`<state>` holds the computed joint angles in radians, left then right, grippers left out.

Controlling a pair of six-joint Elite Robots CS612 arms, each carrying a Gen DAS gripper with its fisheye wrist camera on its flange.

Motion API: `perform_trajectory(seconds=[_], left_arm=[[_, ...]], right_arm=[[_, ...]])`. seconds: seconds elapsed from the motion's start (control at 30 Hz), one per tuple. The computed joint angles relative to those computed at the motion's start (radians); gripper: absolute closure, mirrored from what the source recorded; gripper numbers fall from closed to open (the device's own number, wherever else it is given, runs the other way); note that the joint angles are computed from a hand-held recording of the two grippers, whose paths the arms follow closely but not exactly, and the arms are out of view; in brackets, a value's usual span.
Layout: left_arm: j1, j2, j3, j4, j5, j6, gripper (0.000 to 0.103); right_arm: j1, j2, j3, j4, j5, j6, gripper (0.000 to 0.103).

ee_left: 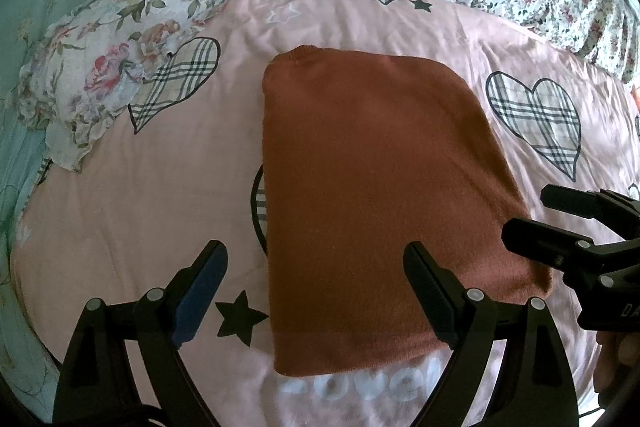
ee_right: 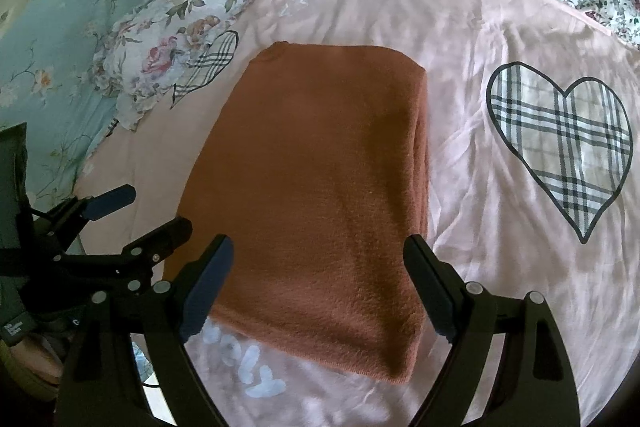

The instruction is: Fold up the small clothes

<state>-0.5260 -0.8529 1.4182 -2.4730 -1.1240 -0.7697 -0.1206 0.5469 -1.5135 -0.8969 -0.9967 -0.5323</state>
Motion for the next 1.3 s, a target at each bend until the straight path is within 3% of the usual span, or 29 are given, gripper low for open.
perform_trajectory(seconds=[1.3], left_arm=[[0.008, 0.012, -0.019, 0.004, -0.012, 0.019, 0.013]], right_arm=[[-0.003, -0.005, 0.021, -0.008, 0.008, 0.005, 0.016]])
